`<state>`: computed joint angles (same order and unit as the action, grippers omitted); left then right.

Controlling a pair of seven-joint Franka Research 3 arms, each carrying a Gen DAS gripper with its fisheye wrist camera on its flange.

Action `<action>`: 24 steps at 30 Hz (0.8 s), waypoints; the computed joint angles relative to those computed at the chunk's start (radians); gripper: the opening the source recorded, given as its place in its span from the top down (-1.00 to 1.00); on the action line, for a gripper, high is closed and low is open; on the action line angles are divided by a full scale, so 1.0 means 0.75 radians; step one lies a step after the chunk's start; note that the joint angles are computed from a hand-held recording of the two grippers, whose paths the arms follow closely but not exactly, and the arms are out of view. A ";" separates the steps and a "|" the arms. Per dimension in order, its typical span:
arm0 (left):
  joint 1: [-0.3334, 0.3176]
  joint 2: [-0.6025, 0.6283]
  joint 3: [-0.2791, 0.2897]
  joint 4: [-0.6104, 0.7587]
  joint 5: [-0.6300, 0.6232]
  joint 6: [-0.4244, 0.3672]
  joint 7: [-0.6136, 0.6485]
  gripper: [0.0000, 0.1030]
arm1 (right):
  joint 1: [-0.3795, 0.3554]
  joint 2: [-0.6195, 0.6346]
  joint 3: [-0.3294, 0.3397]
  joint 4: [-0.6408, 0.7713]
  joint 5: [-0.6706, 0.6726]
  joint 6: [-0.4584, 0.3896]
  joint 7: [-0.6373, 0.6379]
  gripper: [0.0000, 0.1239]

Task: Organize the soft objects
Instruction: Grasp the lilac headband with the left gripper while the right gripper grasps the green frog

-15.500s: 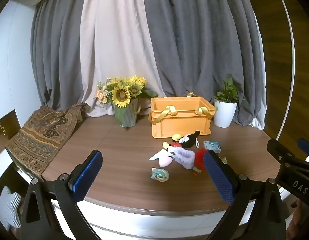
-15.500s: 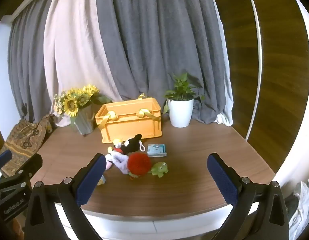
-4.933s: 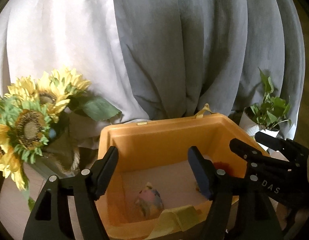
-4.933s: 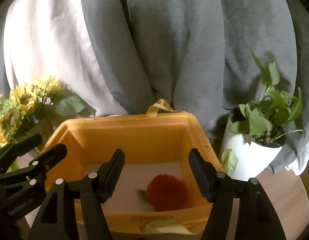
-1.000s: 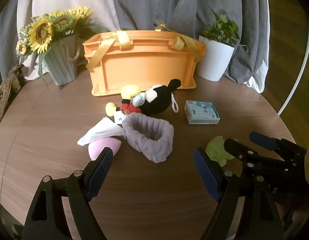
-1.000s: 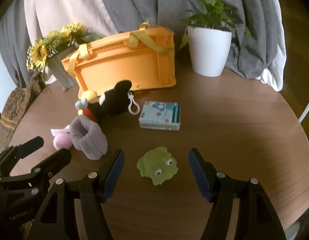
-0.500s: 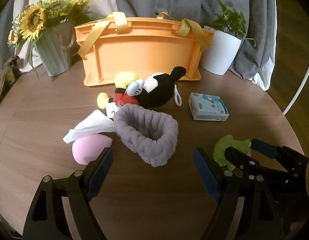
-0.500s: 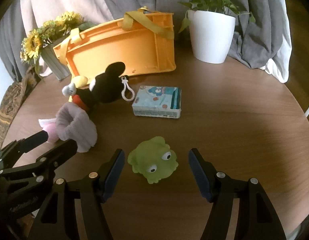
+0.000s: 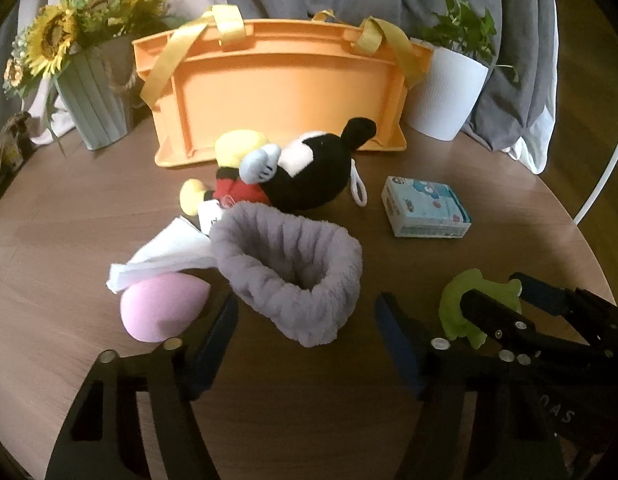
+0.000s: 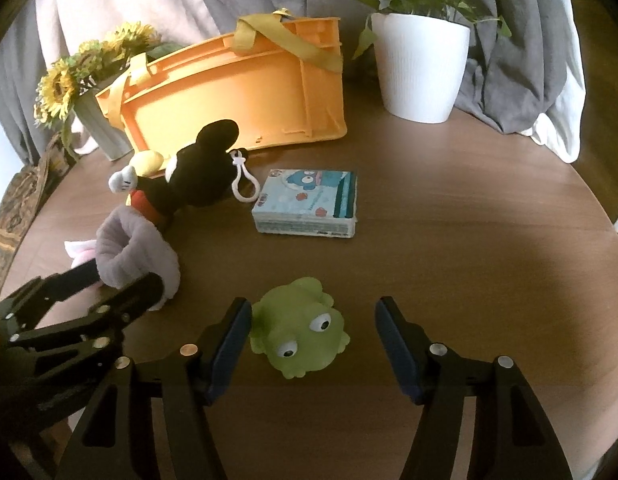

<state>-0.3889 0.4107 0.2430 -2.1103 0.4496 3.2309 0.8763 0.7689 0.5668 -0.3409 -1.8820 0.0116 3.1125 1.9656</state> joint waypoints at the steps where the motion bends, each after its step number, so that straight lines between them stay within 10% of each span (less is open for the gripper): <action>1: 0.001 0.003 -0.002 0.000 -0.002 0.004 0.000 -0.22 | 0.001 0.000 0.000 -0.003 -0.003 0.007 -0.004 0.00; 10: -0.023 0.004 0.018 -0.015 -0.010 0.017 0.007 0.44 | -0.041 -0.014 0.056 -0.013 0.020 0.029 -0.084 0.22; 24: -0.130 -0.051 0.110 -0.094 -0.100 0.065 0.076 0.52 | 0.004 -0.045 0.025 -0.057 0.094 0.068 -0.137 0.38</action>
